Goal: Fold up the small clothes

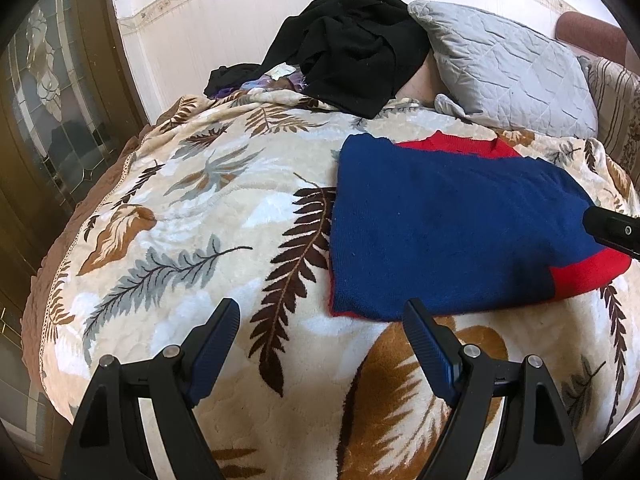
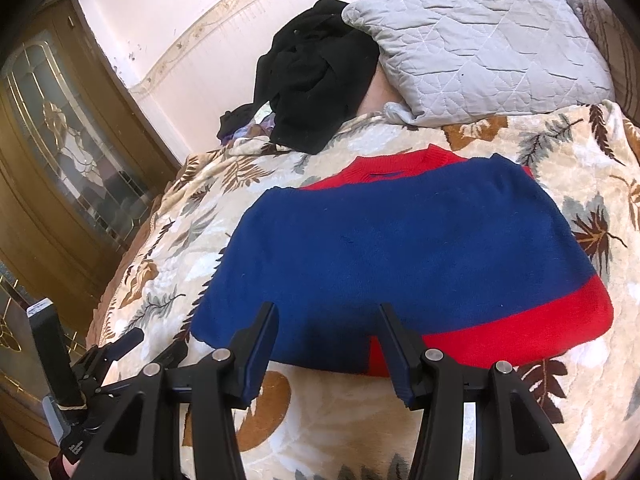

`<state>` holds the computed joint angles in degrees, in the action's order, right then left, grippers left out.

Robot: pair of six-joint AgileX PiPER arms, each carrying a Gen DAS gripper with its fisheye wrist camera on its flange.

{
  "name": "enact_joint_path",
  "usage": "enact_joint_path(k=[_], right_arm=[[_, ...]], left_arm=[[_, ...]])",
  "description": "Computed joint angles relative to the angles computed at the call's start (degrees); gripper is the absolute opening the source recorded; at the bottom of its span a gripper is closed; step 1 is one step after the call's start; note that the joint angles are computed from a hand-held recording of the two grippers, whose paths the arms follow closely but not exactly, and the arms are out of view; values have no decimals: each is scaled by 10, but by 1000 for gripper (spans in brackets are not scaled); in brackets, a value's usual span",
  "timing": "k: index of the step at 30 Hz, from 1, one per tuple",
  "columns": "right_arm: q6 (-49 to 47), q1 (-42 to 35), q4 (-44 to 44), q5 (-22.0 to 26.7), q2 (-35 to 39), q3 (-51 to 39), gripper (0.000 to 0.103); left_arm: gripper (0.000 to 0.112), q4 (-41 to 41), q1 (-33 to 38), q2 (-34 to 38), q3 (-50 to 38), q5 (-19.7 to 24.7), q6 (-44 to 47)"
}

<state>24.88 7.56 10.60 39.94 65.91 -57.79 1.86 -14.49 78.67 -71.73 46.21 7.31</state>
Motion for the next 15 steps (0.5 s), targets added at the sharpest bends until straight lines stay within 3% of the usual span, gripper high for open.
enact_joint_path(k=[7,15], right_arm=[[-7,6,7,2,13,-5,55],[-20,-52,67,39,53,6,55]], left_arm=[[84,-7,4,6,-7,8,3],[84,4,1,10,-6,9,-3]])
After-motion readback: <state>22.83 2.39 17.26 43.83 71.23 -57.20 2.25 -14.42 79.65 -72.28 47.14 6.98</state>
